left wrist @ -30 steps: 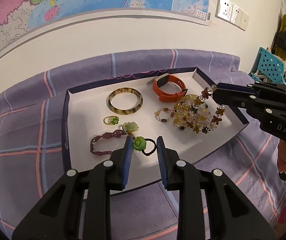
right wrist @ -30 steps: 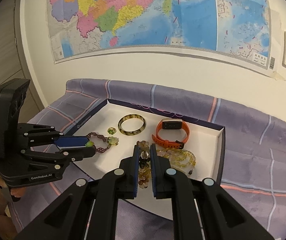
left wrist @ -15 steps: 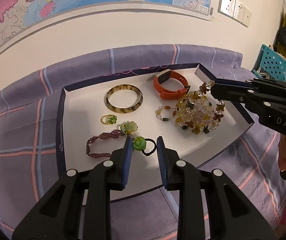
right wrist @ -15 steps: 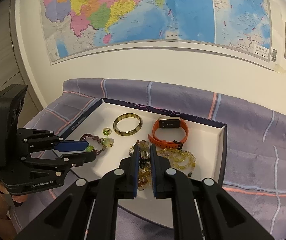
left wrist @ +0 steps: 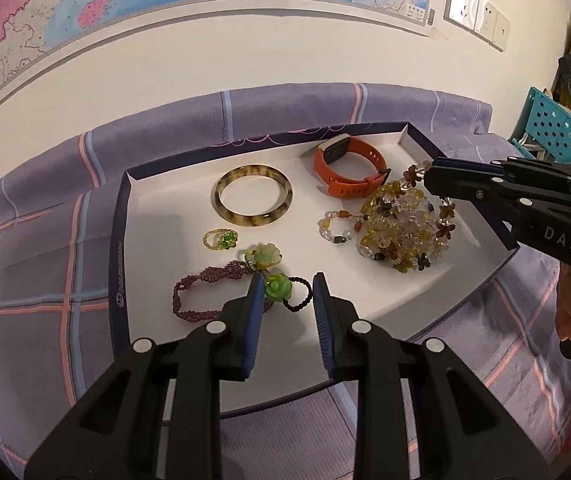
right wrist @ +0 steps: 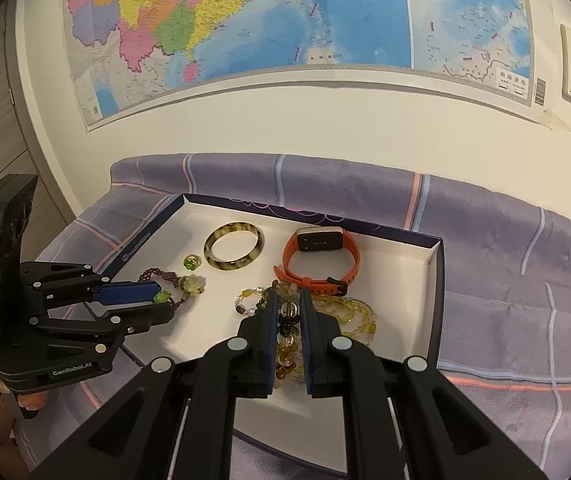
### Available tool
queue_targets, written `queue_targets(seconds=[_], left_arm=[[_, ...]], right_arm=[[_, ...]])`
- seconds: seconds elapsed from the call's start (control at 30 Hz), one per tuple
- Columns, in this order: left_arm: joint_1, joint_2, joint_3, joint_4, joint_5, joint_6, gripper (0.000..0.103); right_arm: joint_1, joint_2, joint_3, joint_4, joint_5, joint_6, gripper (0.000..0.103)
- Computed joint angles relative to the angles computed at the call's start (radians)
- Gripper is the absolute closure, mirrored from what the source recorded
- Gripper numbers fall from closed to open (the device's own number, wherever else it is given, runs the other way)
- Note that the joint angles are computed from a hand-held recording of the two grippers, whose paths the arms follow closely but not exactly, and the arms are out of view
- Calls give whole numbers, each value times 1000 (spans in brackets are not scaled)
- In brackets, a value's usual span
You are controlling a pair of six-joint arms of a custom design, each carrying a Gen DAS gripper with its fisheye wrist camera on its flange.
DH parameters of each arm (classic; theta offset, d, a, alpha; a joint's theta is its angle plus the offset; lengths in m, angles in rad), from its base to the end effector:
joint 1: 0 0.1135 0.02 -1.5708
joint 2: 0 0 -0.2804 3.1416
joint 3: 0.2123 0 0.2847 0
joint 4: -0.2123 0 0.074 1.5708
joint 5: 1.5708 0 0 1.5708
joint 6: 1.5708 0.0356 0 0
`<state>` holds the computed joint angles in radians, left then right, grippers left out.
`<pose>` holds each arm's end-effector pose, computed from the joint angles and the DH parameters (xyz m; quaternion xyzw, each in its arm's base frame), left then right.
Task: Organize jewelry
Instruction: 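Carry the stone bracelet in the right tool while the left tool carries the green ring into the tray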
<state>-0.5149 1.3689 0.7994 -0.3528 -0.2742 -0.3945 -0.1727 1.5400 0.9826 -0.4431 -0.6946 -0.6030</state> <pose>0.2623 -0.1373 0.2024 0.0130 0.9399 -0.0222 0.3404 0.3329 -0.0349 0.2121 -0.2862 0.8611 0.2023 0.3684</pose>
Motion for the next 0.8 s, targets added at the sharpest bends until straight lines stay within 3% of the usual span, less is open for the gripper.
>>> queue_targets(seconds=[0.8], left_arm=[[26, 46, 10, 12, 15, -16, 78]], right_arm=[[15, 99, 57, -7, 31, 45, 93]])
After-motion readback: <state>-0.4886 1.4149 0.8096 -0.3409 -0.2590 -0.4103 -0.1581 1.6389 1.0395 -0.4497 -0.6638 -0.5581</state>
